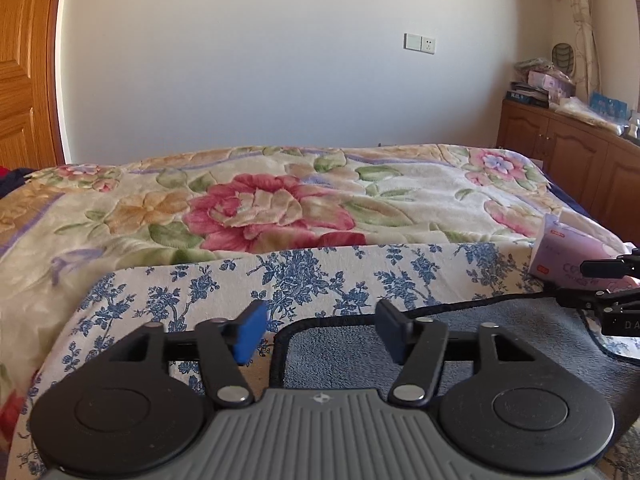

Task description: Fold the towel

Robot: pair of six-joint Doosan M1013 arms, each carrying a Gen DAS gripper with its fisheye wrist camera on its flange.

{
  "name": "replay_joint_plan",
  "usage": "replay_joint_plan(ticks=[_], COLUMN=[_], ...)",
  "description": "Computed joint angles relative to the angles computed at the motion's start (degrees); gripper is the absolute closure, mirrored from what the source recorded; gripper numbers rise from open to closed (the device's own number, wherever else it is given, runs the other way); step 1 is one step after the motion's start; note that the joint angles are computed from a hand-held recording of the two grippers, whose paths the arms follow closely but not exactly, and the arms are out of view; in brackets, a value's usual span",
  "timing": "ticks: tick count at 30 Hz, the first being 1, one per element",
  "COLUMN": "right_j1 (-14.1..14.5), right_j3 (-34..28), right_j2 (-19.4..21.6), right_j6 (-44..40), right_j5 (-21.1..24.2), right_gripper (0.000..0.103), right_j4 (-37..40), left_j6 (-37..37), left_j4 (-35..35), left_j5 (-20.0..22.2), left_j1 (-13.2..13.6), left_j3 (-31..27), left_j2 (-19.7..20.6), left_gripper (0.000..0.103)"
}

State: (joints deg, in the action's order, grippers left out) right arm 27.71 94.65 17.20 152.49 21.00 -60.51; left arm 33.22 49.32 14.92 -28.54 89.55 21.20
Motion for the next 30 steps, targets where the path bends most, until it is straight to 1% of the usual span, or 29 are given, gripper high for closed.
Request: replay_joint_plan(ticks=[3,5,8,13,17,23,26,30], right_j1=[0.55,0.98,1.77,3.41,4.72,6.60,7.45,8.56], right_j3=[0.38,0.81,1.57,2.71,3.40,4.67,5.45,6.54], right_j2=[-1.00,-1.85,-3.31,-5.83,-7.60,-9.82,-10.92,-12.16], right_j6=[-0.36,0.24,1.81,3.25,3.79,6.76,8.96,11.68], right_j5=[0.60,1.01,1.83,3.41,4.58,6.04,6.99,7.70], right_gripper=[0.042,0.042,0.042,0.042,0.042,0.042,0.042,0.042], right_j4=[0.91,1.17,1.13,1.20,1.50,-0.63,-1.70,-3.38], left_j6=[-1.36,-2.47,-1.34,-0.10,-0.47,-1.12,-0.52,-2.79], left_j4=[1.53,2.87,1.50,1.57,2.26,4.00,3.46,5.80], left_j5=[0.34,1.09,2.39,4.19,5.34,6.67,7.47,8.50], left_j1=[-0.41,-0.83,-1.39,-2.53,-3.42,-4.73,-5.26,-6.24], left_j3=[0.73,1.25,1.83,3.01,4.09,5.82,6.51,7.70], left_j2=[-1.10,-2.04,-3.53,-6.34,-8.67,-11.68,-12.85,-14.28], left_gripper=[0.026,0.023,0.018,0.016,0.016,0.014,0.014,0.014])
